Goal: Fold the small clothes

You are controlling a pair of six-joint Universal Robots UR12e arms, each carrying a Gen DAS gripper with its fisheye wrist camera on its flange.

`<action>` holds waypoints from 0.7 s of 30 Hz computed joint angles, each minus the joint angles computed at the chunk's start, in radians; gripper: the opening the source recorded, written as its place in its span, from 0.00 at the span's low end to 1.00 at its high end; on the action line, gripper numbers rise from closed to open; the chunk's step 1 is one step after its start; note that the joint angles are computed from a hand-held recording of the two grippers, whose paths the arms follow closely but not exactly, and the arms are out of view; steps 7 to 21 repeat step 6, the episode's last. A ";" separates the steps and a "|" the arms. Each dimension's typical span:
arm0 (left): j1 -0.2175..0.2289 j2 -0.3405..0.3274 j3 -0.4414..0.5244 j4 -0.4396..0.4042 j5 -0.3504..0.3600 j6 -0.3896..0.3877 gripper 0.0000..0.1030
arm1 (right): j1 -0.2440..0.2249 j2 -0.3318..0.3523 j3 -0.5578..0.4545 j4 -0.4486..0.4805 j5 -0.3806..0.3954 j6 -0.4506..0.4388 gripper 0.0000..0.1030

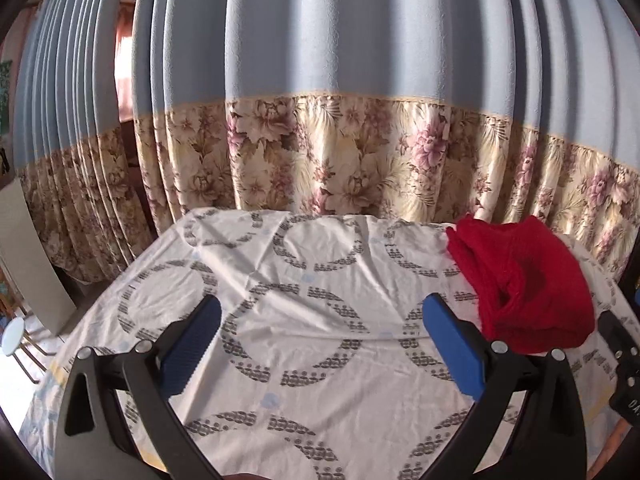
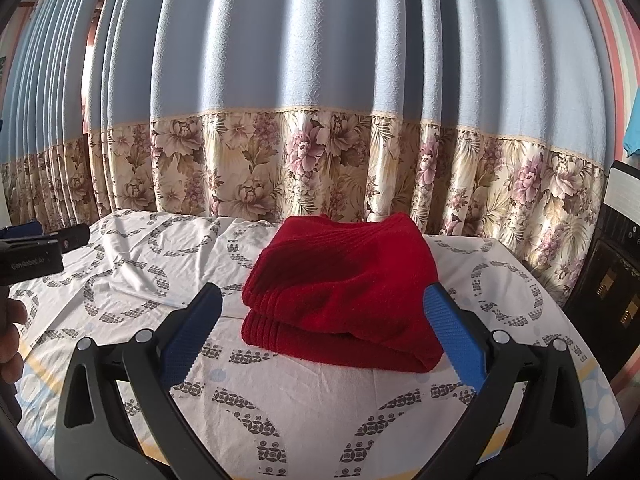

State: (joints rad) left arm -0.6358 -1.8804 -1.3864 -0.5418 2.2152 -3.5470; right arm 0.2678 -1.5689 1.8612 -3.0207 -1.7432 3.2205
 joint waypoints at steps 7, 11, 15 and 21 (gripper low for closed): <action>-0.008 -0.004 0.003 0.004 0.025 0.012 0.98 | -0.002 0.001 -0.002 0.005 0.002 -0.001 0.97; -0.008 -0.004 0.003 0.004 0.025 0.012 0.98 | -0.002 0.001 -0.002 0.005 0.002 -0.001 0.97; -0.008 -0.004 0.003 0.004 0.025 0.012 0.98 | -0.002 0.001 -0.002 0.005 0.002 -0.001 0.97; -0.008 -0.004 0.003 0.004 0.025 0.012 0.98 | -0.002 0.001 -0.002 0.005 0.002 -0.001 0.97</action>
